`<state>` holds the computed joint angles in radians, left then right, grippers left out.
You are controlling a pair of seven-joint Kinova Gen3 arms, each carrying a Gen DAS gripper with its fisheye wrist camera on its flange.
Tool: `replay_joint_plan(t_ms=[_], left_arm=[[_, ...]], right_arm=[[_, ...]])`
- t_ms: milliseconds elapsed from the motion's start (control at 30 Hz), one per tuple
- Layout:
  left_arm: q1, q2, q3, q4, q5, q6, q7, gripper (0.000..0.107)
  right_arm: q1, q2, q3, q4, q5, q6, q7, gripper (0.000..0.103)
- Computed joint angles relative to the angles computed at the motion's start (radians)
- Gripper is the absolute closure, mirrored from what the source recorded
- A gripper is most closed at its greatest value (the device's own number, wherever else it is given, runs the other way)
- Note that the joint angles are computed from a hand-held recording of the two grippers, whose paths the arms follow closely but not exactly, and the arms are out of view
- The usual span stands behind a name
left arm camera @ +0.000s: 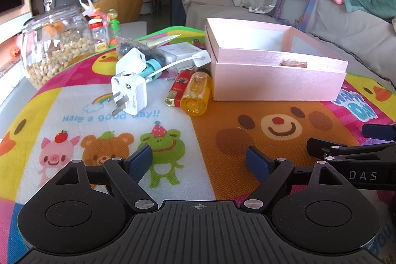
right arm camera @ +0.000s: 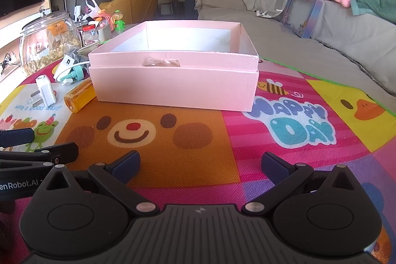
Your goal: Organize rigid objects
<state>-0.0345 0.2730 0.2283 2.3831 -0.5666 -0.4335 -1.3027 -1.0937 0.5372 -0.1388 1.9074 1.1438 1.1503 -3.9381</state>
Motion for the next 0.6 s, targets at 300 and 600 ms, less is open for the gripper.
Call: replay_joint_plan(t_ms=[300, 600], left_arm=[[-0.001, 0.000, -0.002, 0.002, -0.002, -0.002, 0.000, 0.020], [-0.006, -0.001, -0.002, 0.006, -0.012, -0.006, 0.005, 0.020]], right_arm=[[0.001, 0.001, 0.000, -0.001, 0.000, 0.000, 0.001, 0.000], [0.001, -0.001, -0.001, 0.002, 0.001, -0.005, -0.004, 0.000]])
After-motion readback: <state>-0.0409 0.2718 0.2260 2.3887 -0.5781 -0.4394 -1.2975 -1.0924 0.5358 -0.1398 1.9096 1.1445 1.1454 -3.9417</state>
